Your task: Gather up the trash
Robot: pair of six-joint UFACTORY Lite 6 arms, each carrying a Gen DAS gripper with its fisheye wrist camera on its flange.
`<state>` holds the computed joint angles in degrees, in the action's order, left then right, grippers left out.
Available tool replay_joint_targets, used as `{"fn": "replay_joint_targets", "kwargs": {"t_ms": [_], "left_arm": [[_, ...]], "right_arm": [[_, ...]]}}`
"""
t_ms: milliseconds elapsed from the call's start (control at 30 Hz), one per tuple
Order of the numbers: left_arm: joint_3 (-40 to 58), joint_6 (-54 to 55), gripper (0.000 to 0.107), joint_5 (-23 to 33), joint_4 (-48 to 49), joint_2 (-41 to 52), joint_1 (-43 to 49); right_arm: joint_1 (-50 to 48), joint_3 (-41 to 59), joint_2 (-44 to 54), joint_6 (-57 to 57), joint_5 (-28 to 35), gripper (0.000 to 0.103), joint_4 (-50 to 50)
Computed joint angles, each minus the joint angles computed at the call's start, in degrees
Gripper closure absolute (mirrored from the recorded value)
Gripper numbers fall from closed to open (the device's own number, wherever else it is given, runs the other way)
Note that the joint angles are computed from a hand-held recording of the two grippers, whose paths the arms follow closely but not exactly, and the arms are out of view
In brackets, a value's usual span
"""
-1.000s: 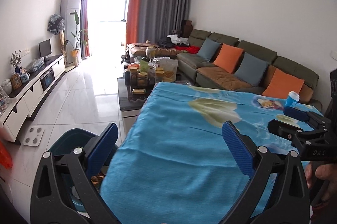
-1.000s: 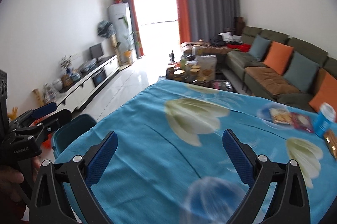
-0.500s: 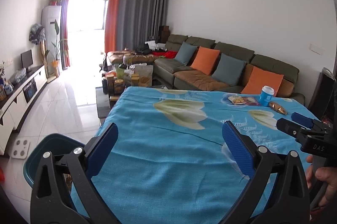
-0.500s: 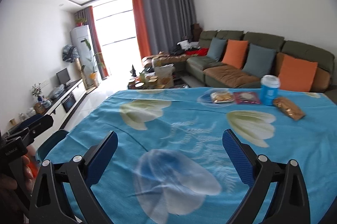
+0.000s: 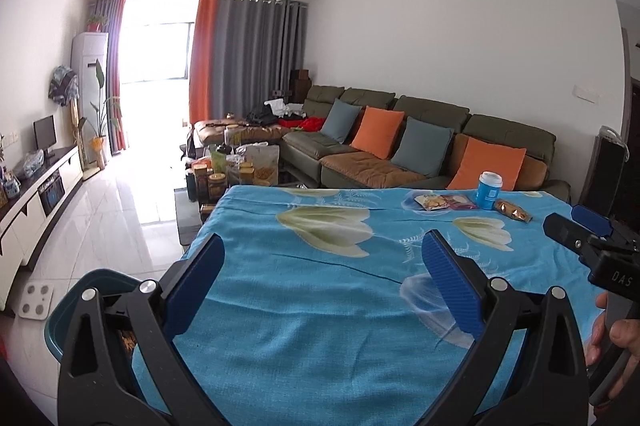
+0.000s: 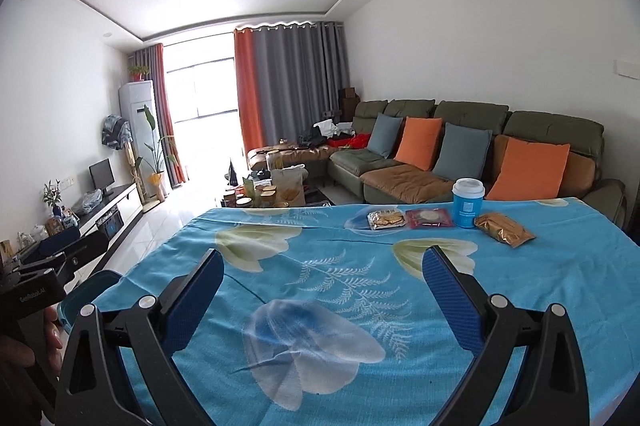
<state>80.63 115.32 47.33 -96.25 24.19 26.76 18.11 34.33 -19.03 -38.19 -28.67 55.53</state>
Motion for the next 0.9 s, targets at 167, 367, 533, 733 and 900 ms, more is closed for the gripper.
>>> {"fn": "replay_joint_targets", "kwargs": {"t_ms": [167,367,533,733,900], "left_arm": [[-3.66,4.60,0.010,2.14,-3.85,-2.36,0.95],[-5.29,6.35,0.010,4.58,-6.12,-3.20,1.46],[-6.43,7.61,0.010,5.30,-7.23,-3.77,1.78],[-7.89,9.51,0.010,6.71,-9.69,-4.19,2.32],[-10.47,12.47,0.010,9.59,-11.73,-4.96,3.53]], "right_arm": [[3.40,-1.71,-1.33,-3.47,-3.41,0.007,4.72],[7.78,-2.75,-2.89,-8.93,-7.75,0.007,10.91],[10.24,-3.23,-3.23,-10.37,-10.20,0.007,12.99],[13.27,-4.34,-3.22,-10.38,-12.99,0.007,13.85],[14.87,-4.98,-3.29,-10.82,-14.25,0.007,15.07]]}}
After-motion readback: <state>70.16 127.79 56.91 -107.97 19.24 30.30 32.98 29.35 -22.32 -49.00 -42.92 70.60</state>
